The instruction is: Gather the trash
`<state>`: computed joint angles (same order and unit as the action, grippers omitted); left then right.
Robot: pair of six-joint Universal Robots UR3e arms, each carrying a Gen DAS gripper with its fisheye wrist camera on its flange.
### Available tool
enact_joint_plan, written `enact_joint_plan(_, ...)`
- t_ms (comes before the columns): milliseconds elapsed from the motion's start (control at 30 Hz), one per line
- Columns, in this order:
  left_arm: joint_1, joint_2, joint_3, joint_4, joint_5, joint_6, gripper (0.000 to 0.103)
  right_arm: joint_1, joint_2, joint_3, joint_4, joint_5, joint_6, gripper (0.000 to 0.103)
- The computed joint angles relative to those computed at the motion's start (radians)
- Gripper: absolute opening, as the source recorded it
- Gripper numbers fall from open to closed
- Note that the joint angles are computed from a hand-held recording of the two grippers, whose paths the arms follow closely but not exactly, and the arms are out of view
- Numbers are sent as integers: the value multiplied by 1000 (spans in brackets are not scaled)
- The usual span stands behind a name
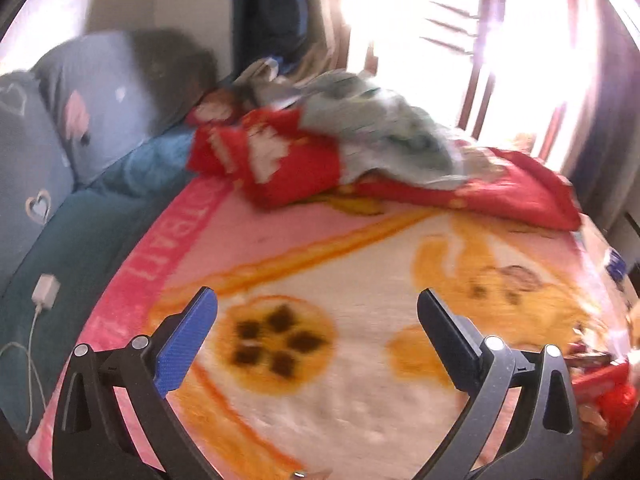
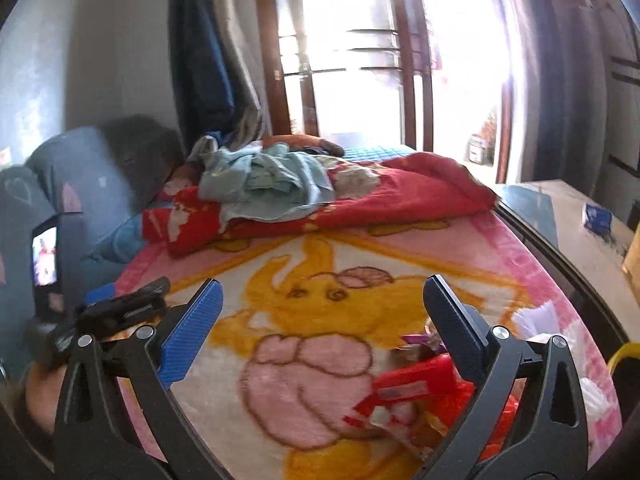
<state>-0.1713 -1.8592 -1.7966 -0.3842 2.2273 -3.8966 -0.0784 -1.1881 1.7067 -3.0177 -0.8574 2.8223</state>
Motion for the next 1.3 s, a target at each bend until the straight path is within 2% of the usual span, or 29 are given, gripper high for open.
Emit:
enact_joint_plan(167, -85, -37, 89, -45, 50, -4, 97, -14, 16, -14, 33, -15, 24, 92)
enact_joint_plan(400, -144, -26, 90, -72, 80, -26, 97, 6, 44, -37, 60, -44, 20, 92)
enact_joint_plan(600, -153, 2, 67, -90, 65, -62, 97, 17, 47, -26, 85, -52, 1, 92)
enact_joint_plan(833, -167, 1, 93, -193, 120, -126, 97, 35, 47, -19, 72, -64, -13, 92)
enact_joint_plan(967, -157, 9, 64, -126, 85, -92, 97, 41, 47, -16, 66, -68, -19, 92)
enact_joint_plan(1300, -164, 3, 67, -131, 89, -101, 97, 44, 46, -18, 60, -79, -6, 92)
